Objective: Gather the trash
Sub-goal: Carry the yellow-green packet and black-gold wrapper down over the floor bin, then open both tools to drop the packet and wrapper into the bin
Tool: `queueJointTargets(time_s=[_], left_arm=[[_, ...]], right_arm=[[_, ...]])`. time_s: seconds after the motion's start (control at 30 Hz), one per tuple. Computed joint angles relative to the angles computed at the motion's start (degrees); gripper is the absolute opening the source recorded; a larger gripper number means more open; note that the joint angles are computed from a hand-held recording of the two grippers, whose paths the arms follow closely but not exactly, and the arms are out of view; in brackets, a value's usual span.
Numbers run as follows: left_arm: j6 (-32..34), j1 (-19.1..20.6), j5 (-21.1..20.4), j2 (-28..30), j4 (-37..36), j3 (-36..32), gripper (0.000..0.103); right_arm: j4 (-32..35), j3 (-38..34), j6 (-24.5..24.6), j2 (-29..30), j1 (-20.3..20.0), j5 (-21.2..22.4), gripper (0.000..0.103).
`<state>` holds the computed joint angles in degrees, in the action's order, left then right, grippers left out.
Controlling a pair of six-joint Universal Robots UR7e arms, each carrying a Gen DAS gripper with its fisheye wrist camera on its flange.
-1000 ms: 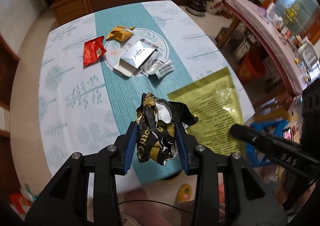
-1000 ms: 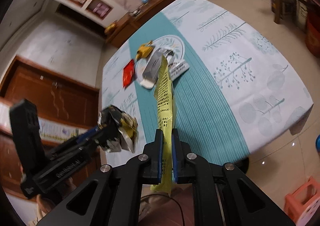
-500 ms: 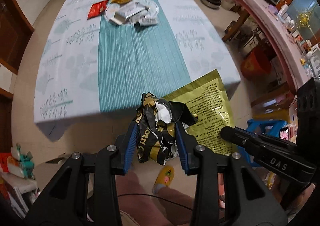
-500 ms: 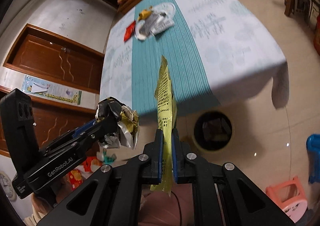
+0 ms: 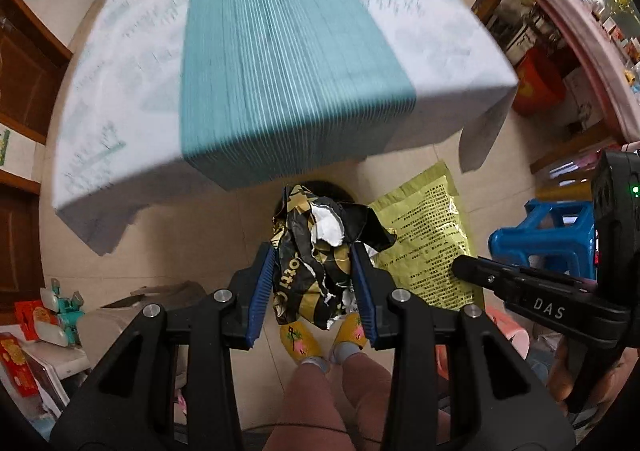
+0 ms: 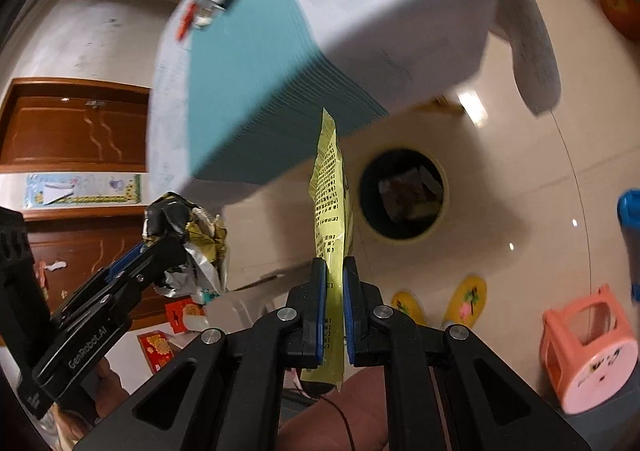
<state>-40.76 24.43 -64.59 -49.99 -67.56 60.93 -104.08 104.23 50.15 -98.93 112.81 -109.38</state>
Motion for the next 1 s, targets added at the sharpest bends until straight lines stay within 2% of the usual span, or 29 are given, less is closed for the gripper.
queueJointTargets(time_s=[0.13, 0.3, 0.4, 0.6, 0.7, 0.8, 0.83, 0.87, 0.9, 0.93, 0.97, 1.0], left_arm=[[1.27, 1.83, -0.3, -2.74, -8.14, 10.99, 0.035], [3.14, 4.52, 0.21, -4.54, -18.66, 23.4, 0.035], [3.96, 6.33, 0.9, -4.54, -24.4, 29.31, 0.035], [7.05, 10.13, 2.98, -2.85, -35.42, 37.34, 0.035], [9.02, 11.65, 4.54, -1.38, -39.93, 39.92, 0.036], [10.7, 13.0, 5.73, 0.01, -42.68, 41.4, 0.037], [11.52, 13.56, 6.06, -0.06, -43.28, 41.84, 0.037], [12.04, 13.88, 6.21, 0.29, -44.01, 42.13, 0.041], [12.88, 14.35, 6.03, 0.68, -45.14, 42.41, 0.042], [13.06, 14.55, 5.98, 0.95, -45.19, 42.25, 0.043], [13.33, 14.98, 5.92, 1.3, -45.63, 42.24, 0.045], [13.61, 15.47, 5.55, 1.51, -46.0, 42.19, 0.048]], right_arm=[[-4.54, 7.39, -1.62, -1.97, -4.49, 0.12, 0.008], [-14.44, 18.13, -5.48, -2.8, -12.36, -0.11, 0.008], [-21.52, 22.07, -7.02, -0.07, -16.58, 0.63, 0.008], [-36.56, 27.44, -14.49, 9.13, -23.53, 0.74, 0.008], [-43.4, 28.56, -17.71, 13.78, -26.26, 0.88, 0.008], [-49.75, 29.57, -21.22, 17.41, -29.08, 3.37, 0.008], [-51.62, 29.46, -22.42, 19.1, -30.0, 4.02, 0.011], [-52.18, 29.26, -22.81, 19.99, -30.21, 3.6, 0.019], [-52.74, 29.05, -23.24, 20.85, -30.32, 3.21, 0.034], [-53.76, 29.33, -23.87, 21.53, -30.35, 2.5, 0.041], [-54.4, 29.25, -24.19, 22.19, -30.35, 1.52, 0.047], [-55.35, 29.42, -24.81, 22.6, -30.65, 1.47, 0.048]])
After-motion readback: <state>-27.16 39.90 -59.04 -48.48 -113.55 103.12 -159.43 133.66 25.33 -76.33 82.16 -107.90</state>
